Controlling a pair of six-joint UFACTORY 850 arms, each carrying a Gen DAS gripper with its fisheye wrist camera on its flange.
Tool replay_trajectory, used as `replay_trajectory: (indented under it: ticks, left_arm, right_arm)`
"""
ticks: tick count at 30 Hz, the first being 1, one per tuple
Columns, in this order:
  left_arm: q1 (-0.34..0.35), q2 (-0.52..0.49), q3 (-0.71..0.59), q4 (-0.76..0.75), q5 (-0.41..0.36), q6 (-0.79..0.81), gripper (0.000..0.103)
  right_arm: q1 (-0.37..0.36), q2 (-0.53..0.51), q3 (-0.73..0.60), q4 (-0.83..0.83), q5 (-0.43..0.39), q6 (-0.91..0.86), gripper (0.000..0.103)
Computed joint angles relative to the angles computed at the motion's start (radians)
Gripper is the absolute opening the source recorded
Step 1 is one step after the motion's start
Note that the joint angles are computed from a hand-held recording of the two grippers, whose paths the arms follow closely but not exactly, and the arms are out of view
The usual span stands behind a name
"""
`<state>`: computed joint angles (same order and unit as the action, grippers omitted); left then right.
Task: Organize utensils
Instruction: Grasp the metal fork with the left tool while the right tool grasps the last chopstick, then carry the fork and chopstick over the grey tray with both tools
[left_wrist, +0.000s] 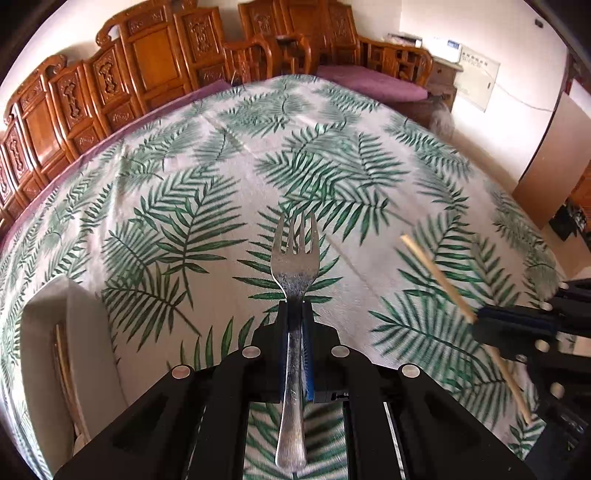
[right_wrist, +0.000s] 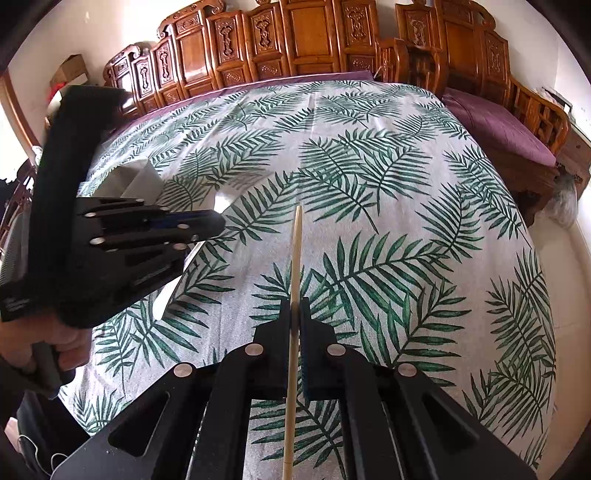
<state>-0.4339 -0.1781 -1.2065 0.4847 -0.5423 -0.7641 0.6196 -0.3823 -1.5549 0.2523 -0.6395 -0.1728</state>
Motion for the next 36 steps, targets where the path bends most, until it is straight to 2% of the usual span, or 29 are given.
replay_trajectory:
  ticks: [8, 15, 25, 31, 36]
  left_arm:
    - [-0.028, 0.099, 0.089, 0.131, 0.05, -0.165, 0.006]
    - [-0.041, 0.145, 0.134, 0.226, 0.056, -0.272, 0.006]
    - [-0.048, 0.283, 0.222, 0.36, 0.075, -0.443, 0.006]
    - [-0.03, 0.354, 0.241, 0.371, 0.057, -0.448, 0.006]
    - [0.016, 0.41, 0.26, 0.35, 0.025, -0.395, 0.006]
  right_arm:
    - [0.007, 0.01, 0.001, -0.03, 0.014, 0.01, 0.006]
    - [0.012, 0.011, 0.002, -0.048, 0.018, 0.021, 0.006]
    - [0.046, 0.025, 0.0, -0.095, 0.04, 0.038, 0.006]
    - [0.078, 0.006, -0.051, -0.096, 0.041, 0.048, 0.006]
    - [0.115, -0.043, -0.139, -0.074, 0.027, 0.039, 0.006]
